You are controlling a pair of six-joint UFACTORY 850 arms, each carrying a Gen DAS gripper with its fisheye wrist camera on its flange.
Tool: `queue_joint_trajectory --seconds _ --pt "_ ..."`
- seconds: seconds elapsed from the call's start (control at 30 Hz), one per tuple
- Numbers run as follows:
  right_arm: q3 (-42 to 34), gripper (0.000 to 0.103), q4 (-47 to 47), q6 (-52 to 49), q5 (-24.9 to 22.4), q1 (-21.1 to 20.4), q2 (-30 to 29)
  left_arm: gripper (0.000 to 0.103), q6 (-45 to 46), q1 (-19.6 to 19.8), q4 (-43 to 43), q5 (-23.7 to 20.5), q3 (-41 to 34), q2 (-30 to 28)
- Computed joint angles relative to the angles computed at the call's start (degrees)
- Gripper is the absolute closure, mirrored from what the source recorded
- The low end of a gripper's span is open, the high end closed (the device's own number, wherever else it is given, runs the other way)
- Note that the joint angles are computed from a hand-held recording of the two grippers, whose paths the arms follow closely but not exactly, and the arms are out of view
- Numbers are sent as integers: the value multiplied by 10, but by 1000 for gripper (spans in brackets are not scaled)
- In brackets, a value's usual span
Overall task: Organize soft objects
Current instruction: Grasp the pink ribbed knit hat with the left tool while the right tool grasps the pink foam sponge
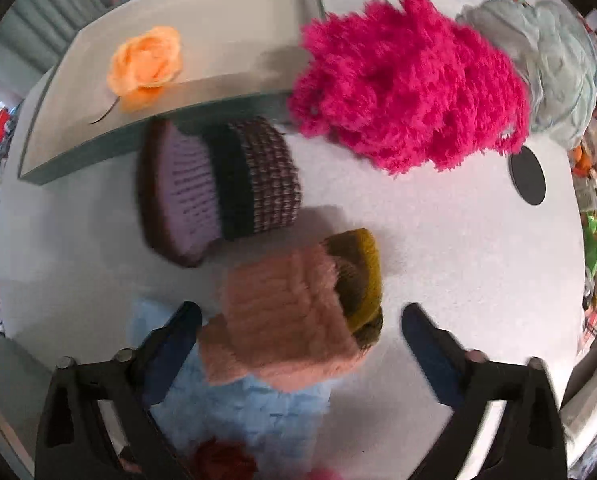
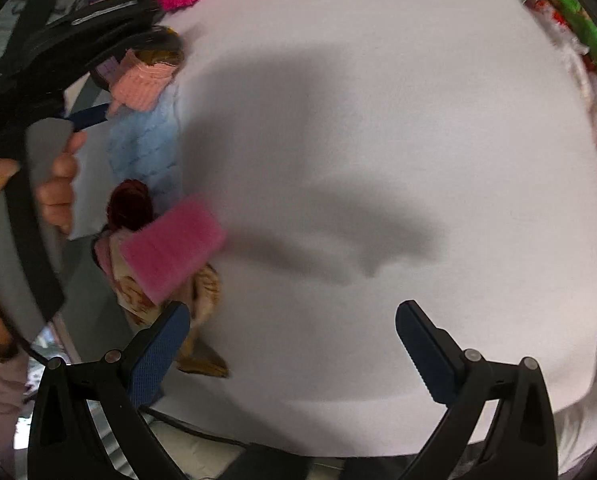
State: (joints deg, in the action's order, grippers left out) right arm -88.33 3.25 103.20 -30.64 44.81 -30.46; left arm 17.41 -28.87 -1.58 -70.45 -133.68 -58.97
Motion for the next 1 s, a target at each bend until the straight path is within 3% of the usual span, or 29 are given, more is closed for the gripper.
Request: queue_joint_trajectory --seconds 0.03,0.17,0.4,0.53,0.6,0.67,0.73,0.83,0.9,0.93,1.0 --pt "-3 0 9 -11 16 -4 -7 30 8 0 2 -18 -18 -13" --pt "-1 0 69 -46 96 -19 -25 46 39 10 -26 -46 -51 -32" --pt "-16 0 192 -112 178 -37 -59 47 67 41 -53 -81 -129 -57" --pt "-45 6 169 -85 156 -41 -76 47 69 59 -61 -123 -206 -88" --pt "-56 17 148 -79 132 -41 -79 46 67 67 -69 -123 -196 -76" --pt "-59 75 139 -85 118 -41 -79 46 73 76 -75 -109 -156 -48" --pt "-66 79 128 -80 102 -41 -82 46 80 87 -81 -106 -136 -32" --pt "-77 79 70 -68 51 -40 -76 46 91 100 -98 -97 -98 -4" --pt "-127 52 4 -51 -54 -40 -90 46 112 110 -106 -71 -33 36" --pt "-156 30 -28 -44 -105 -38 -101 46 116 112 -109 -71 -36 36" --pt "-215 26 -64 -79 -192 -38 -127 46 113 109 -113 -62 -11 56"
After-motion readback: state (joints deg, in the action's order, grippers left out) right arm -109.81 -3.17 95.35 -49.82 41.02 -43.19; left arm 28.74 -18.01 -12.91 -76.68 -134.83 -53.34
